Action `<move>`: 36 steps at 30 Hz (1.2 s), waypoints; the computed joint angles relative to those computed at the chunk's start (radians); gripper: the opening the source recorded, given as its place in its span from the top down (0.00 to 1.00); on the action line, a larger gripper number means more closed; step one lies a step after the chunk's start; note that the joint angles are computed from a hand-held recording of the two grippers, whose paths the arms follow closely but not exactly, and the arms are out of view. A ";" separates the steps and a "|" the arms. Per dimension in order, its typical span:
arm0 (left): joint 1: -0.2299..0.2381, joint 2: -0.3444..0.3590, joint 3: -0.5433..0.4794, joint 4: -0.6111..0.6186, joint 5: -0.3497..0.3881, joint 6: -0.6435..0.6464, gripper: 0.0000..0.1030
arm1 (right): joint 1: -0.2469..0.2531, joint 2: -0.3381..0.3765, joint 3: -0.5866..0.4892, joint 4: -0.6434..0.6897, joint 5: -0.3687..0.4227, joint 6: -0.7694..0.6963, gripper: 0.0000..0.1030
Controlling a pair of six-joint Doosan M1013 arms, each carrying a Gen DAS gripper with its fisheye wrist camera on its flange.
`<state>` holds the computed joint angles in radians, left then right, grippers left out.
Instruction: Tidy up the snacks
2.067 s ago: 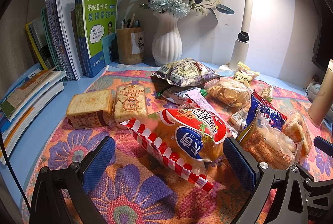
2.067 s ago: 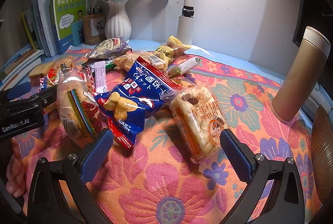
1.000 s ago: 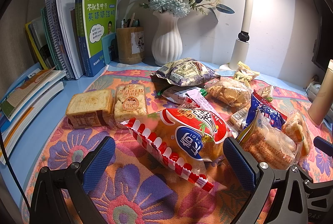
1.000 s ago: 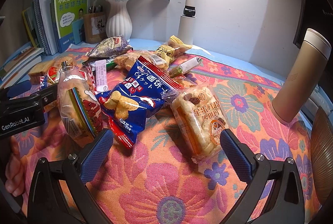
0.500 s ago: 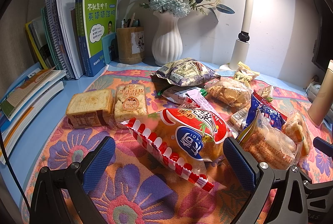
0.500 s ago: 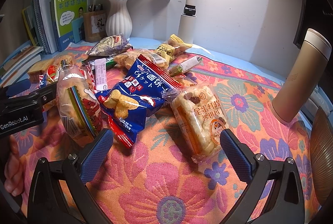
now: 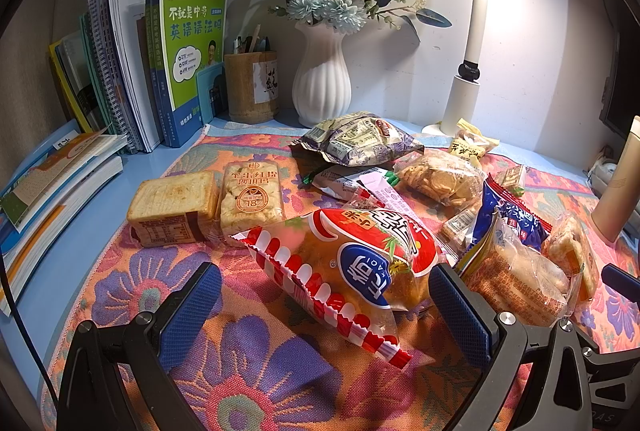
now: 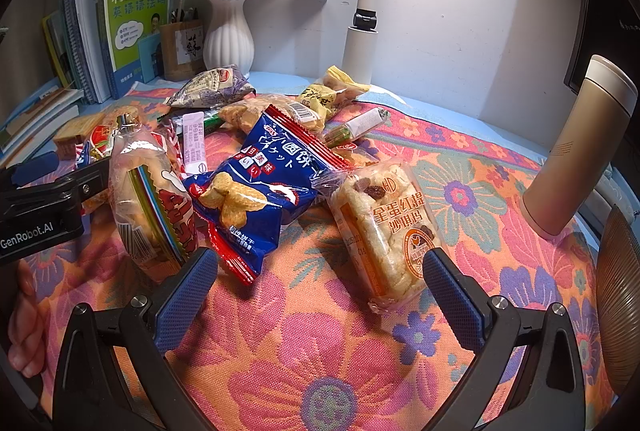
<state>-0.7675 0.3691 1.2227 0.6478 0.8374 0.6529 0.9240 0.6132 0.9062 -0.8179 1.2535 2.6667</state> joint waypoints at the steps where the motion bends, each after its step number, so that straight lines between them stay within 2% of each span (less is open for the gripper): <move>1: 0.000 0.000 0.000 0.000 0.000 0.000 0.00 | 0.000 0.000 -0.001 0.000 0.001 0.000 0.00; 6: 0.001 -0.008 0.013 0.016 -0.010 -0.023 0.00 | 0.000 -0.001 0.001 -0.001 0.000 0.002 0.00; 10: 0.023 -0.054 0.065 -0.043 -0.062 0.029 0.00 | -0.001 -0.002 0.002 0.000 -0.003 0.005 0.00; 12: 0.027 -0.093 0.114 0.035 -0.061 0.013 0.00 | 0.001 -0.004 0.006 -0.009 -0.005 0.012 0.00; 14: 0.045 -0.125 0.147 0.042 -0.065 0.046 0.00 | 0.002 -0.006 0.008 -0.012 -0.009 0.011 0.00; 18: 0.115 -0.163 0.169 -0.102 -0.071 0.192 0.00 | 0.007 -0.007 0.007 -0.010 -0.021 -0.022 0.00; 22: 0.173 -0.151 0.140 -0.268 -0.066 0.300 0.00 | 0.015 -0.006 -0.001 -0.009 -0.038 -0.066 0.00; 24: 0.200 -0.130 0.111 -0.368 -0.073 0.350 0.00 | 0.012 -0.016 0.006 0.030 -0.076 -0.083 0.00; 26: 0.208 -0.109 0.083 -0.383 -0.070 0.377 0.00 | 0.006 -0.028 0.019 0.080 -0.119 -0.098 0.00; 30: 0.228 -0.043 -0.011 -0.418 -0.037 0.522 0.00 | -0.016 -0.063 0.059 0.204 -0.197 -0.122 0.00; 34: 0.253 0.013 -0.090 -0.501 0.000 0.654 0.00 | -0.038 -0.114 0.136 0.346 -0.360 -0.116 0.00; 36: 0.263 0.037 -0.118 -0.540 0.018 0.703 0.00 | -0.038 -0.119 0.144 0.403 -0.414 -0.146 0.00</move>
<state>-0.5044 0.4060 1.1044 0.1074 0.8556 1.3558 0.8857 0.4945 1.0499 -0.4151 0.8399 2.5206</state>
